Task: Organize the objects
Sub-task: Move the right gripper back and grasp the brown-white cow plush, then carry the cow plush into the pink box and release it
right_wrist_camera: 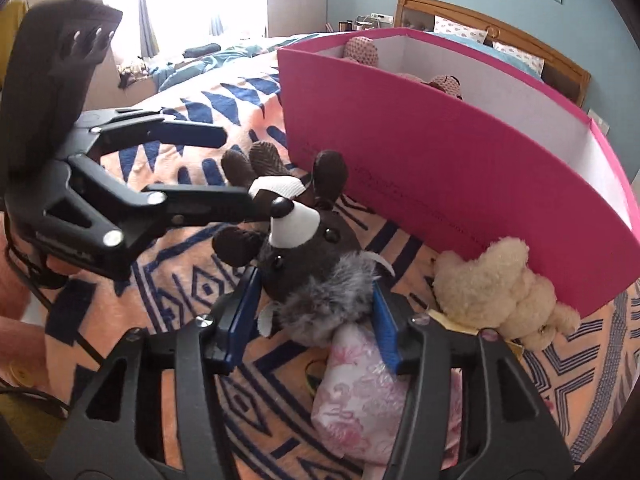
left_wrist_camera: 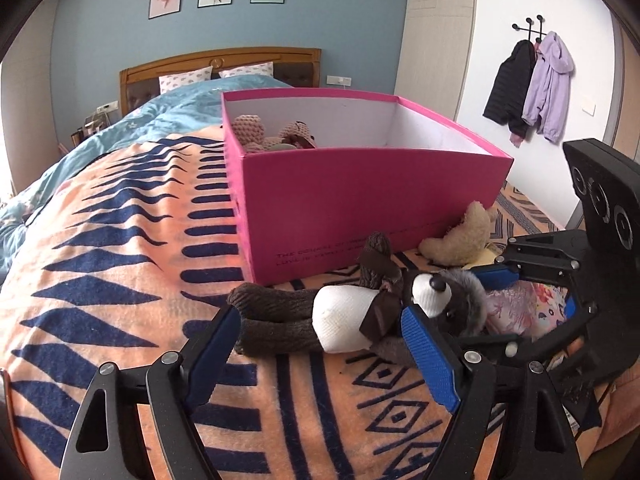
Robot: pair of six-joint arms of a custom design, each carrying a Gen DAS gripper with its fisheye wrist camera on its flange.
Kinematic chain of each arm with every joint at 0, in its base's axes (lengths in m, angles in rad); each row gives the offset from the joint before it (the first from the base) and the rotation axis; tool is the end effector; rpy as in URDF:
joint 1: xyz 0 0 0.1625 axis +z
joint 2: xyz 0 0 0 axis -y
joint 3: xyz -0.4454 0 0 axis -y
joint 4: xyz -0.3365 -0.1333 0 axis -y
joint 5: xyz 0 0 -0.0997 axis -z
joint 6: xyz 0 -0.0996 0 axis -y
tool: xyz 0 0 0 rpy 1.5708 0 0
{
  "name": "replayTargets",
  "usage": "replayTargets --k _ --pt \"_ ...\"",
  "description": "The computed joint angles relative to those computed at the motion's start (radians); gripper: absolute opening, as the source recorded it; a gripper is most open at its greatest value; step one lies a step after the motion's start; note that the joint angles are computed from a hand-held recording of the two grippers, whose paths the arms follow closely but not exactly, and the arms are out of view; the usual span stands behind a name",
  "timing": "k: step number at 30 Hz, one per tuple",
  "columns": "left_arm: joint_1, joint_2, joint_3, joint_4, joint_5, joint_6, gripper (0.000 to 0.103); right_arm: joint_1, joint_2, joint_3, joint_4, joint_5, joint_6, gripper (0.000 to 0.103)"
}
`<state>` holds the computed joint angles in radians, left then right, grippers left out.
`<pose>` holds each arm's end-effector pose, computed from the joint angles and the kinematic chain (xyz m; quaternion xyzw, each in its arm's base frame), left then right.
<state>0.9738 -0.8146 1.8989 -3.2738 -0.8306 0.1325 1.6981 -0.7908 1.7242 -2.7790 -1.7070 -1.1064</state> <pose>-0.1641 -0.5980 0.1870 0.2139 0.8689 -0.3555 0.2700 0.1996 -0.6159 0.1408 0.5641 -0.8115 0.0889 0.1237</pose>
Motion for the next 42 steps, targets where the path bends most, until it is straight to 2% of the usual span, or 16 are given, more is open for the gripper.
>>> replayTargets --k 6,12,13,16,18,21,24,28,34,42 --pt "-0.002 -0.004 -0.002 0.004 -0.006 0.043 0.084 -0.037 -0.002 -0.143 0.253 0.1 0.159 0.047" --pt "0.009 0.01 -0.035 0.058 -0.056 0.088 0.084 -0.047 0.001 -0.221 0.357 0.155 0.226 0.046" --pt "0.011 0.013 -0.041 0.068 -0.062 0.091 0.078 -0.048 0.003 -0.231 0.37 0.158 0.236 0.046" --pt "0.017 0.023 -0.074 0.143 -0.071 0.082 0.06 -0.057 0.005 -0.24 0.387 0.166 0.255 0.046" --pt "0.021 0.034 -0.092 0.175 -0.062 0.08 0.052 -0.06 0.009 -0.248 0.393 0.165 0.268 0.046" --pt "0.031 0.034 -0.106 0.209 -0.095 0.07 0.046 -0.06 0.009 -0.245 0.383 0.165 0.264 0.05" --pt "0.036 0.029 -0.109 0.222 -0.112 0.059 0.045 -0.053 0.007 -0.215 0.333 0.149 0.235 0.055" --pt "0.043 0.025 -0.114 0.237 -0.13 0.034 0.045 -0.051 0.017 -0.198 0.294 0.136 0.23 0.052" --pt "0.04 0.005 -0.094 0.225 -0.184 0.006 0.045 -0.062 -0.005 -0.197 0.326 0.17 0.234 0.049" --pt "-0.013 -0.037 -0.063 0.148 -0.195 0.029 0.045 -0.058 -0.084 -0.16 0.331 0.244 0.192 0.049"
